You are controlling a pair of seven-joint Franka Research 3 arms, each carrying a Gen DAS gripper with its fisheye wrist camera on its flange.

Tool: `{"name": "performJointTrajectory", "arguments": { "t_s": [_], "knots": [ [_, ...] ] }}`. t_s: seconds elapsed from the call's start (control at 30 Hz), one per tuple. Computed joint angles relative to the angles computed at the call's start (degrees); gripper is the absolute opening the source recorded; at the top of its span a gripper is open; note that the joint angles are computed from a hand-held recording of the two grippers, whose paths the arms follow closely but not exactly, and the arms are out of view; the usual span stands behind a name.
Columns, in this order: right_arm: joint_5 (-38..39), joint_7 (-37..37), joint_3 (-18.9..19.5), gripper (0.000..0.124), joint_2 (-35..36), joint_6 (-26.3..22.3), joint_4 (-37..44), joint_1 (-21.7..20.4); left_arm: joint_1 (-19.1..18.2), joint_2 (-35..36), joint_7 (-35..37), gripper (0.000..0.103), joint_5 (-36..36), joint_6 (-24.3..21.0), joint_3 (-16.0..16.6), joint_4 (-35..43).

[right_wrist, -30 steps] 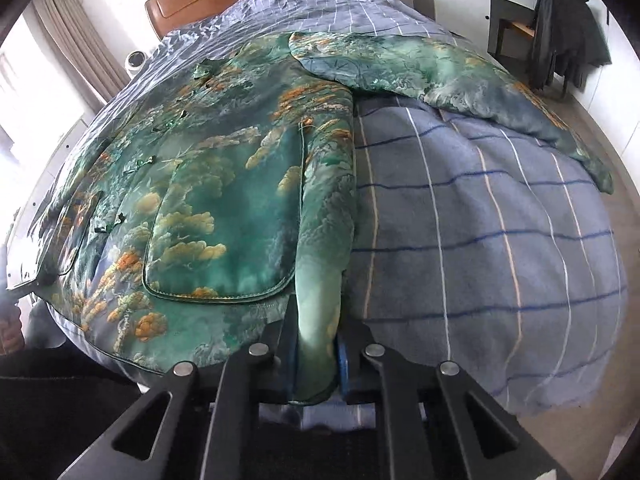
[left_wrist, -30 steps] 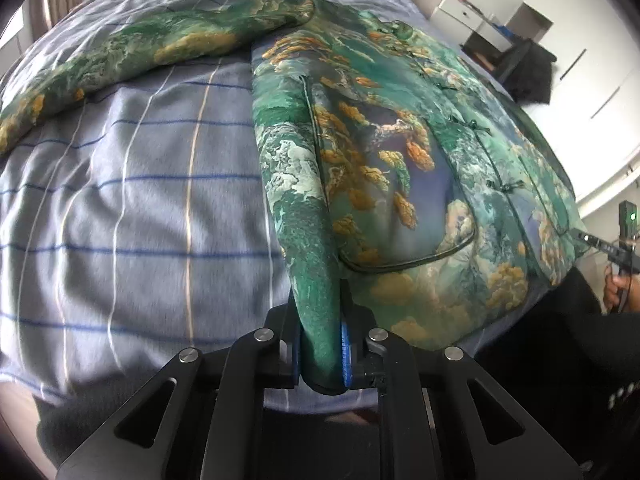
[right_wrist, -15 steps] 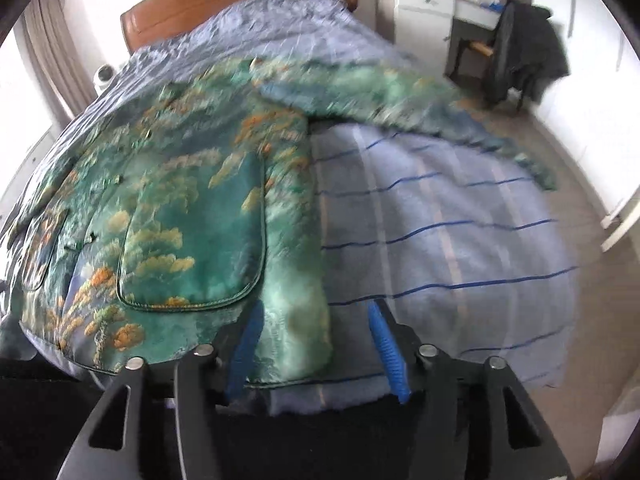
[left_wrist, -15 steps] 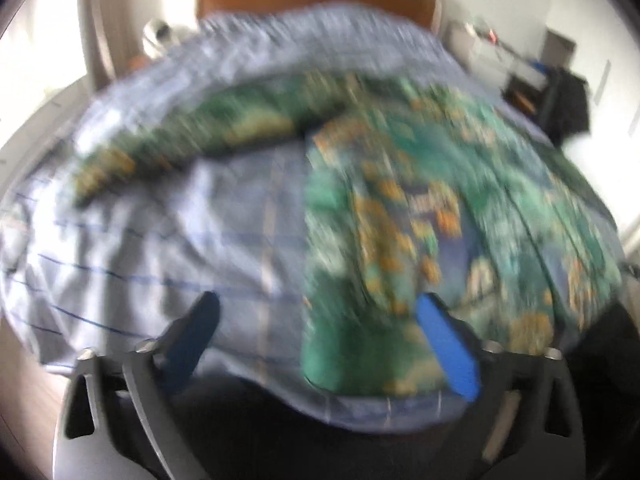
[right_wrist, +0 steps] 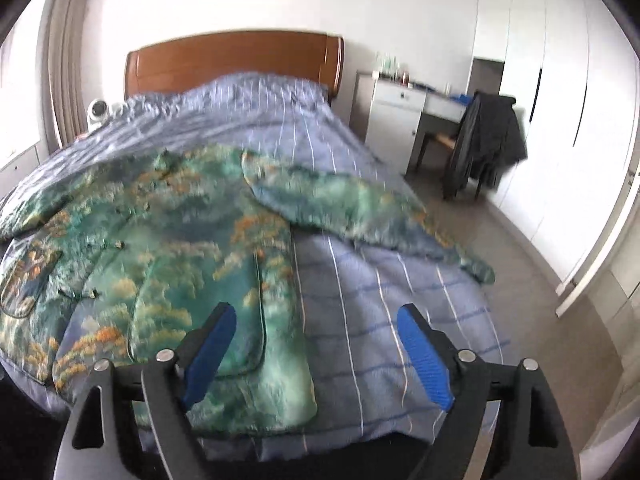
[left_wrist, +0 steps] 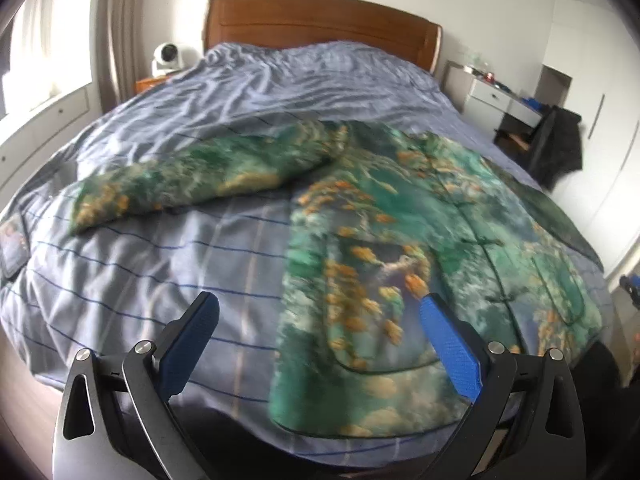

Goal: Fold large clothes

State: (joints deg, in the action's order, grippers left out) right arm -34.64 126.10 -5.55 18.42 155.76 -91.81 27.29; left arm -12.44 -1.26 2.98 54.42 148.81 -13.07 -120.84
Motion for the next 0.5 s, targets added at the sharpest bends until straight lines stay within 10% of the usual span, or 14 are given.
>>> {"name": "performJointTrajectory", "arguments": {
  "t_s": [0.5],
  "knots": [
    [4.3,0.5,-0.6,0.086,0.7,1.4,2.0,0.8,-2.5,1.2,-4.2,0.102,4.9,-5.7,-0.5,3.4]
  ]
}}
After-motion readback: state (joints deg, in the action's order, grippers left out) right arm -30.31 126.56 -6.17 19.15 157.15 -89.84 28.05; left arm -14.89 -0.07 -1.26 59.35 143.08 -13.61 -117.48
